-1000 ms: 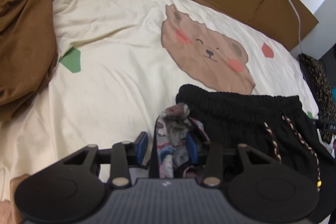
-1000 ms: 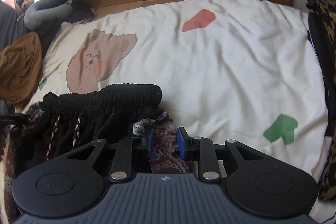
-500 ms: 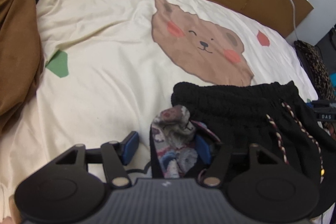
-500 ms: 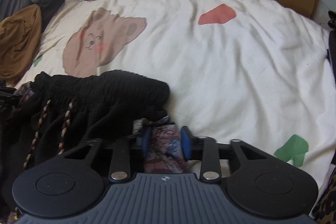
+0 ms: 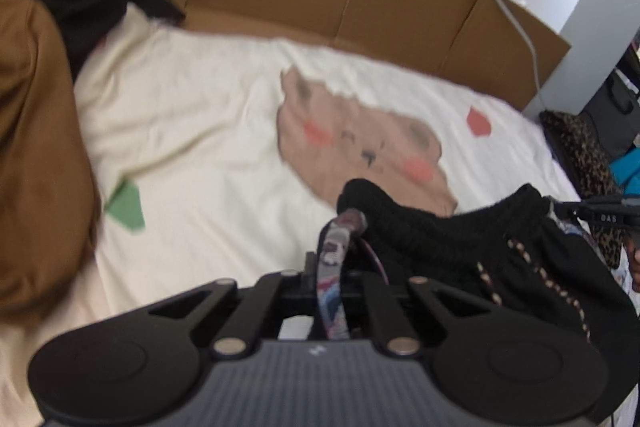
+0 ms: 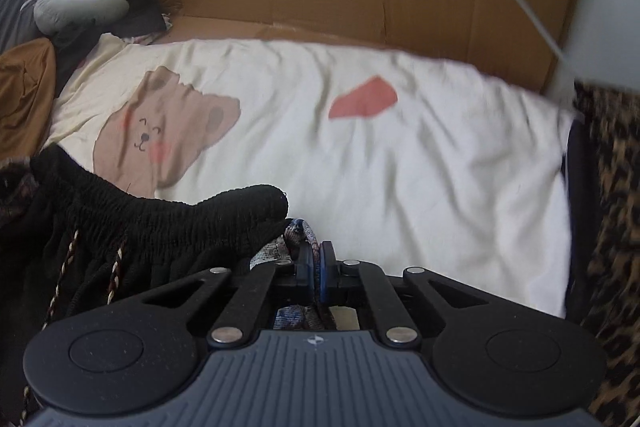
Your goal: Fold clothes
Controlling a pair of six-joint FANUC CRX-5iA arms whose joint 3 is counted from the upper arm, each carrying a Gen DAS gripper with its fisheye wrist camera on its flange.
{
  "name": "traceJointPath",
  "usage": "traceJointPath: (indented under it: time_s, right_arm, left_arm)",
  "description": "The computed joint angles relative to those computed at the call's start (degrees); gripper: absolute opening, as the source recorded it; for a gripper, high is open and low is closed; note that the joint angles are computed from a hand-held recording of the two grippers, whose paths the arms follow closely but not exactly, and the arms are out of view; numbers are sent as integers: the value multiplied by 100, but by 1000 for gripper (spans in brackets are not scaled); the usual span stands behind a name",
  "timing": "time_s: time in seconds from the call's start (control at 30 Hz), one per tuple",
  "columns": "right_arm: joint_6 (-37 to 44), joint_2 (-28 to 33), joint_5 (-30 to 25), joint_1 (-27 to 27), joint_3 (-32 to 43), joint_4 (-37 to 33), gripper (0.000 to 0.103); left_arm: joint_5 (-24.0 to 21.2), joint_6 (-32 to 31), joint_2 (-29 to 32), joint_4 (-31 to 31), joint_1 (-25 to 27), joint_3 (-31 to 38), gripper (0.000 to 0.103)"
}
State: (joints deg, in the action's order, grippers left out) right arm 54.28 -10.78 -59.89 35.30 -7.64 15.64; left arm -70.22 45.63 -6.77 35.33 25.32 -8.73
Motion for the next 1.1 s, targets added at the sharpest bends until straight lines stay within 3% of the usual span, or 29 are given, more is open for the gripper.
traceJointPath:
  time_s: [0.37, 0.7, 1.1]
  right_arm:
    - [378, 467, -111, 41, 530, 679, 0]
    - [723, 1067, -211, -131, 1140, 1048, 0]
    - [773, 1895, -136, -321, 1762, 1545, 0]
  left_arm:
    - [577, -382, 338, 400, -193, 320, 2]
    - [775, -534, 981, 534, -475, 992, 2]
    - [1122, -103, 1713, 186, -809, 1760, 2]
